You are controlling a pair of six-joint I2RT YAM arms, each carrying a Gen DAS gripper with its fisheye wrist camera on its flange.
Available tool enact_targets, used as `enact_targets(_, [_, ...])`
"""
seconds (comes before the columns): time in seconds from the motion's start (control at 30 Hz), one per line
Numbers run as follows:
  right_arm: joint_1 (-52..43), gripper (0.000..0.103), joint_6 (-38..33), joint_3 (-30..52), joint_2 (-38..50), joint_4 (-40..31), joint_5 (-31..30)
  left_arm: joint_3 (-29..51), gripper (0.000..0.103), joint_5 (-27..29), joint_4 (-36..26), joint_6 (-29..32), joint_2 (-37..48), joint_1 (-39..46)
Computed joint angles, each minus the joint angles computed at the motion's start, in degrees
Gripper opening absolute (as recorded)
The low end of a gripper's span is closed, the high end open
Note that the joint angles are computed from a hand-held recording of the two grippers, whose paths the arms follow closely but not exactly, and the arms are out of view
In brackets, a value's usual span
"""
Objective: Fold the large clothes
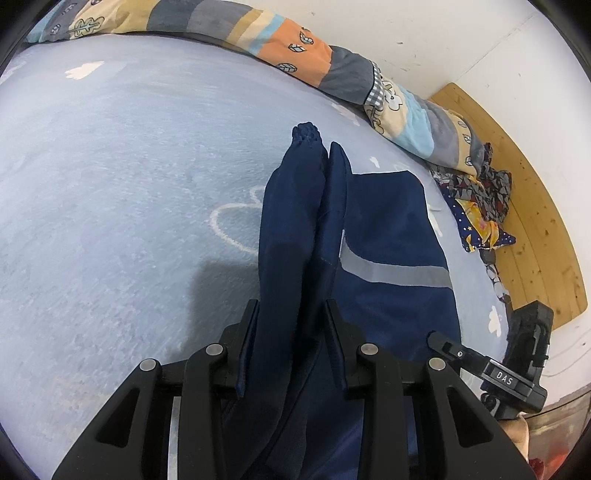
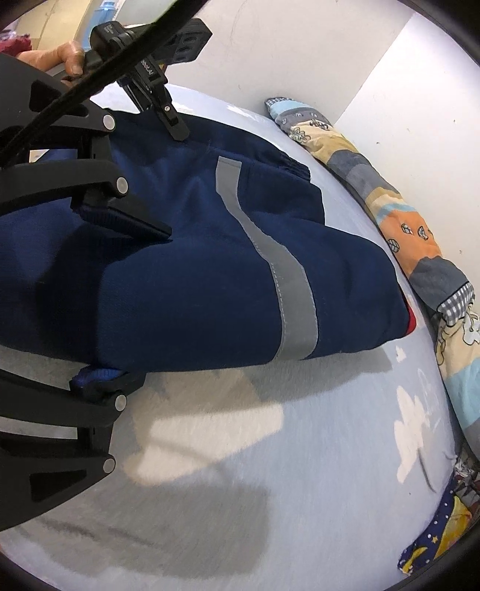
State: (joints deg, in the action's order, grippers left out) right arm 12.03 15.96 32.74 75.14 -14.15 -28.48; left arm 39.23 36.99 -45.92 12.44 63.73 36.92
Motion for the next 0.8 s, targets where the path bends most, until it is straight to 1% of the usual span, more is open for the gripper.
enact_targets(0.07, [0.1, 0.065, -0.1, -0.3, -1.7, -1.2, 1.4, -0.4, 0.033, -0.9, -0.3, 0.2, -1.1, -0.1])
enact_targets(0.17, [0.6, 0.065, -0.8, -0.7, -5.2, -4.0, 4.7, -1.0, 0.039, -3.1, -0.5, 0.0, -3.2, -0.7])
enact_targets(0.2, [0.7, 0.065, -1.3, -0.9, -6.6, -5.1, 5.8, -1.2, 0.043, -4.0, -0.7, 0.2, -3.9, -0.9])
enact_targets(0.3, [1.1, 0.065, -2.5, -1.3, -11.8, -8.7, 9.0, -1.6, 0.047, -5.7, -1.6, 1.4, -5.4, -0.6])
enact_targets(0.33, [0.9, 0.065, -2.8, -1.7, -14.1, -10.1, 9.3, -1.7, 0.047, -5.9, -1.9, 1.7, -5.7, -0.4])
enact_targets(0.47, [-2.3, 0.065, -3.4, -3.4, -22.3, -14.0, 5.3, -2.5, 0.05, -7.1, -2.8, 4.0, -7.8, 1.0])
enact_targets(0.57, [-2.3, 0.065, -3.3, -4.4, -27.5, -16.4, 4.1, -2.9, 0.05, -7.2, -3.7, 6.1, -8.5, 2.7])
enact_targets(0.8, [4.0, 0.065, -1.3, -6.5, -36.9, -21.1, 7.0, -2.8, 0.051, -6.4, -7.2, 9.2, -11.0, 6.5])
